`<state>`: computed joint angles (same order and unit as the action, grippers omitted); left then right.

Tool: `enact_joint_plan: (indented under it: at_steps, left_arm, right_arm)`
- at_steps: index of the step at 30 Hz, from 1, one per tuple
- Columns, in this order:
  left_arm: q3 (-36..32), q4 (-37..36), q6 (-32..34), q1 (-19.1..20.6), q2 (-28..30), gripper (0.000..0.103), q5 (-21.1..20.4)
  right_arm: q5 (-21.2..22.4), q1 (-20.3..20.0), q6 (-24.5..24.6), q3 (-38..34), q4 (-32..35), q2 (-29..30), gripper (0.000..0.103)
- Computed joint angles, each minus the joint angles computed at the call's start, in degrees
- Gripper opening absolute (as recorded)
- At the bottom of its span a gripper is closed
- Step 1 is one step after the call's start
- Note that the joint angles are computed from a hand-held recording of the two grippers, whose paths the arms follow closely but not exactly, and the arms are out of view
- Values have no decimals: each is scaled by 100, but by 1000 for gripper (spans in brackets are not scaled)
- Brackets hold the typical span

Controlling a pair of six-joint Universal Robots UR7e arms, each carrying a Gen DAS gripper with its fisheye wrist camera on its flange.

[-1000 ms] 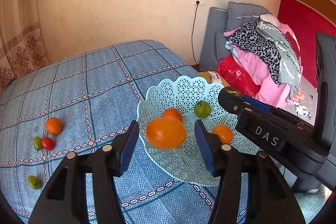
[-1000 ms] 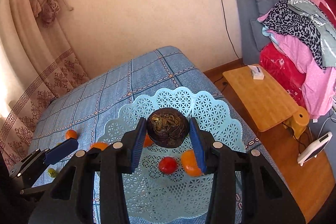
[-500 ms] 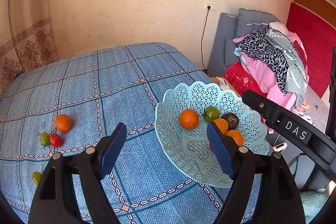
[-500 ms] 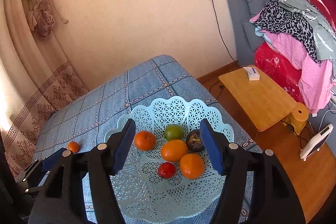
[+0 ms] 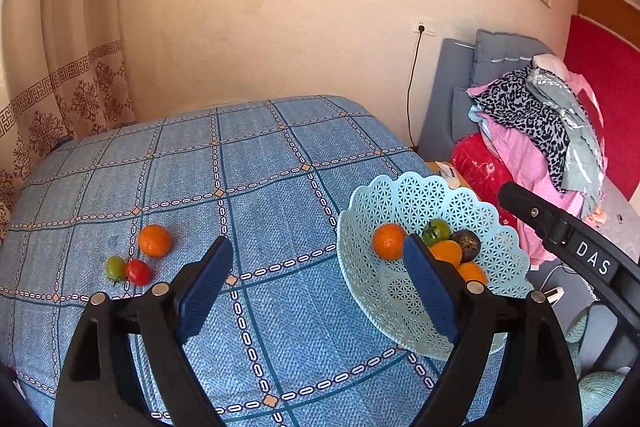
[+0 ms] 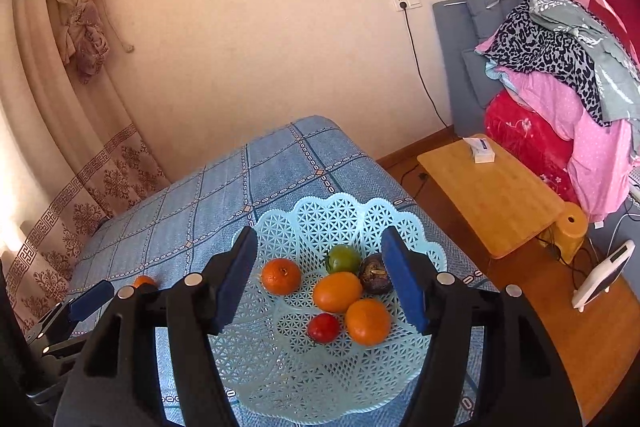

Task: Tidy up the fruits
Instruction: 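Withdraw both grippers from the basket toward the remaining tomatoes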

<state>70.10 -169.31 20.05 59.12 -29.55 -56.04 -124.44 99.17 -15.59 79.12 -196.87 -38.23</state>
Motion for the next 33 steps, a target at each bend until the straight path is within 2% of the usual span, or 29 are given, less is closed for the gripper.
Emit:
enact_joint_plan:
  at_steps: [12, 14, 17, 20, 25, 27, 29, 33]
  left_arm:
    - [193, -315, 77, 74, -230, 86, 262]
    - [211, -384, 108, 93, -268, 96, 353]
    - [268, -564, 210, 134, -331, 97, 483]
    - [322, -637, 296, 185, -410, 97, 616]
    - [482, -795, 384, 279, -562, 97, 867]
    - [559, -874, 430, 322, -619, 97, 971]
    - [640, -932, 466, 370, -684, 97, 1084]
    - [765, -1013, 523, 483, -781, 97, 1310]
  right_arm:
    - [15, 62, -196, -40, -28, 105, 66]
    - [20, 76, -245, -42, -17, 130, 66]
    - [26, 93, -292, -64, 19, 178, 67]
    - [52, 110, -391, -88, 5, 231, 76]
    - [73, 143, -528, -124, 57, 316, 79]
    - [96, 151, -558, -122, 74, 339, 85]
    - [124, 157, -603, -107, 68, 356, 86]
    - [285, 157, -599, -42, 105, 360, 94]
